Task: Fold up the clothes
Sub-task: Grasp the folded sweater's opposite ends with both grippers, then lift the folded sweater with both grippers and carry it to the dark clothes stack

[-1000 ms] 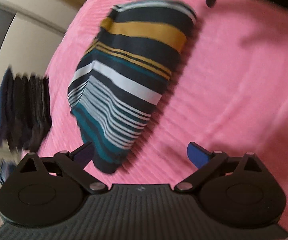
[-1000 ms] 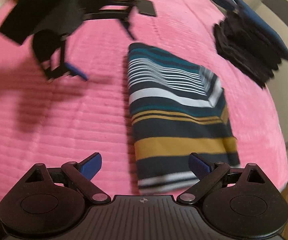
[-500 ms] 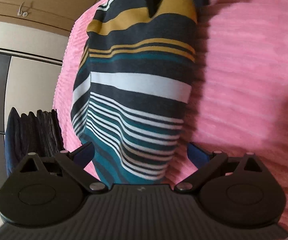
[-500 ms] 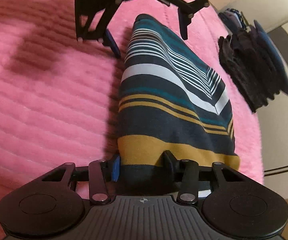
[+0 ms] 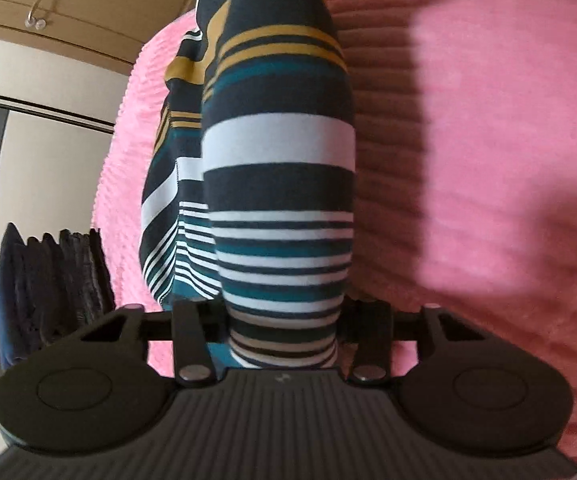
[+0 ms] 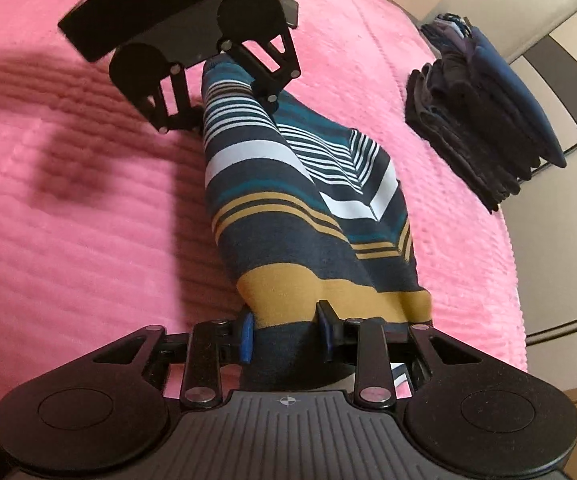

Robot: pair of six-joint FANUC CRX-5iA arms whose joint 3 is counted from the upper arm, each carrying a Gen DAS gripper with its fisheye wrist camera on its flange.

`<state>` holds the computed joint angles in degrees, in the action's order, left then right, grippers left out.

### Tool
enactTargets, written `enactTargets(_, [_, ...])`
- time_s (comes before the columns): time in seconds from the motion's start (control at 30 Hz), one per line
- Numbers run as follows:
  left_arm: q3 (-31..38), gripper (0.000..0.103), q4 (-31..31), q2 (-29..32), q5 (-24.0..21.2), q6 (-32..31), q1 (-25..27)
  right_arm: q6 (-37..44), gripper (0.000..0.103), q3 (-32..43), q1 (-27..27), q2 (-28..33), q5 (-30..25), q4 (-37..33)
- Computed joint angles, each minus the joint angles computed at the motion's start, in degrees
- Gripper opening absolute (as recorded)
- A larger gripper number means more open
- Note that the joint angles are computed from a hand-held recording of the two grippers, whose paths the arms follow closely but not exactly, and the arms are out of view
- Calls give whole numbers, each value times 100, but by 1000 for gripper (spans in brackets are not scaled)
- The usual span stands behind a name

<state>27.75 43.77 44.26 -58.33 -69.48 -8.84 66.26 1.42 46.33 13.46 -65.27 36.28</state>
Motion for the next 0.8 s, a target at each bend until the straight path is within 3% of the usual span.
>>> enactTargets(0.03, [58, 33, -87, -7, -55, 140, 7, -85, 43, -49, 42, 4, -31, 94])
enactTargets(0.1, [281, 31, -287, 11, -199, 621, 2, -447, 83, -249, 97, 0, -19, 427])
enactTargets(0.3, [1506, 29, -1094, 274, -1161, 2358, -81, -634, 87, -512, 237, 150, 153, 982])
enactTargets(0.33, [1717, 29, -1202, 336, -1327, 2612, -103, -543, 86, -551, 208, 207, 95, 1049])
enactTargets(0.37, [1939, 29, -1305, 405, -1501, 2862, -127, -405, 77, -574, 159, 257, 10, 1085])
enactTargets(0.4, [2152, 29, -1394, 472, -1667, 3074, -146, -271, 61, -597, 110, 310, -73, 1127])
enactTargets(0.57, [2746, 29, -1612, 615, -2209, 3426, -201, 378, 39, -741, -99, -55, -105, 930])
enactTargets(0.8, [2487, 28, -1779, 42, -2457, 4005, -203, 1520, 34, 251, -241, -377, -734, 184])
